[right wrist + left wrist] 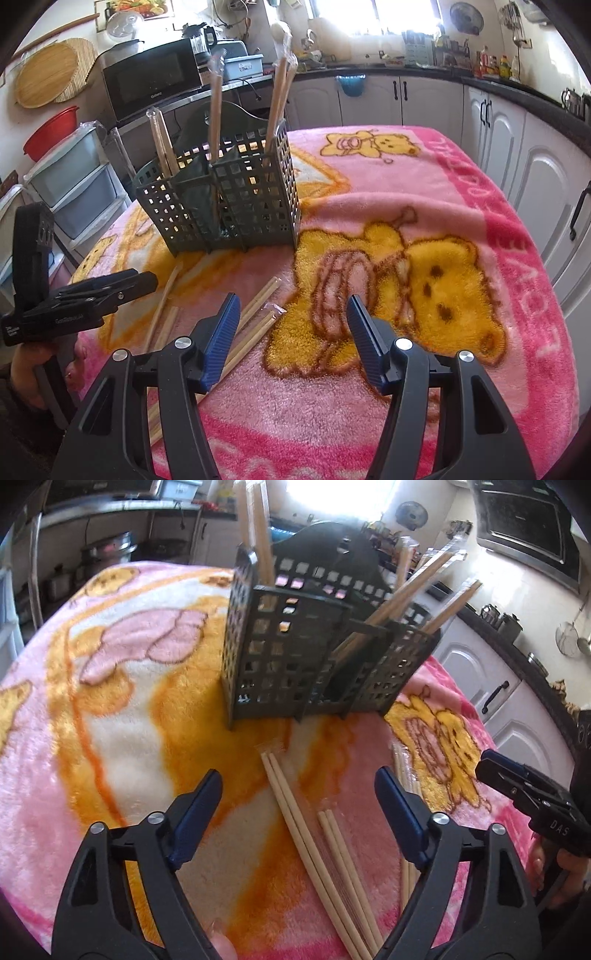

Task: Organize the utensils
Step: 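Close the left tool on a chopstick while the right tool closes on another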

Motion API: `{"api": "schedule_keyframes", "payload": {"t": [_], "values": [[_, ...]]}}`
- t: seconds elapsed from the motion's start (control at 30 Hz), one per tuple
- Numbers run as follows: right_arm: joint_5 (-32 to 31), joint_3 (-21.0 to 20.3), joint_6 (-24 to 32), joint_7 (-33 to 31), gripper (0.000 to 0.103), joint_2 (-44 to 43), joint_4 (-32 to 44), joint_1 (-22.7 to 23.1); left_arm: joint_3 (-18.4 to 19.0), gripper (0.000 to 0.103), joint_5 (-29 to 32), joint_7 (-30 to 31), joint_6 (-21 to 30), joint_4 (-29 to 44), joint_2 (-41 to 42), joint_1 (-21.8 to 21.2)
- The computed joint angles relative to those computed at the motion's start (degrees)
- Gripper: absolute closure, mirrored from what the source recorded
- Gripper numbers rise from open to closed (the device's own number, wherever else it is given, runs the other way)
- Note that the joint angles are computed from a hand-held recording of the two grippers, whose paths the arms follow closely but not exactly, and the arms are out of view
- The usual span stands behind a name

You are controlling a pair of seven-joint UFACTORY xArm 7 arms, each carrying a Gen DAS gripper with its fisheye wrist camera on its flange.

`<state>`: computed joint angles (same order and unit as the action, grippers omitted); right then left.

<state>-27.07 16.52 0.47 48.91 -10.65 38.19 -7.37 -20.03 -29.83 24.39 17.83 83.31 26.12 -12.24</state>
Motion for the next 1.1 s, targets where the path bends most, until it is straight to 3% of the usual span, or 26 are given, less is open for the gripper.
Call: {"api": "schedule_keyframes", "payload": {"t": [0.23, 0.43, 0.57, 0.7, 0.8, 1.1], "values": [[14.49, -9.75, 1.77, -14.08, 0.046, 5.04, 3.49, 11.9, 1.56, 0.041, 1.14, -3.96, 6.2, 5.85, 4.21, -0.58], [25.66, -11.67, 5.54, -24.55, 0.05, 10.33, 8.79, 15.61, 1.42, 0.045, 0.94, -4.54, 7.98, 8.1, 5.9, -0.25], [33.3, -11.16, 6.87, -30.52, 0.054, 13.24, 11.79, 16.0, 2.09, 0.053, 1.88, -5.57, 9.22, 10.12, 7.17, -0.83], [34.14, -11.16, 9.03, -31.18, 0.061, 15.33, 14.3, 16.25, 3.62, 0.066, 4.42, -7.49, 9.05, 11.11, 7.8, -2.22], [31.28, -12.04, 10.05, -28.44, 0.061, 16.57, 15.6, 17.02, 4.21, 0.072, 6.18, -8.56, 8.52, 11.53, 8.2, -2.81], [24.15, -13.98, 11.32, -21.7, 0.073, 18.69, 18.13, 18.36, 4.39, 0.083, 9.25, -10.29, 7.83, 12.27, 9.07, -2.87]]}}
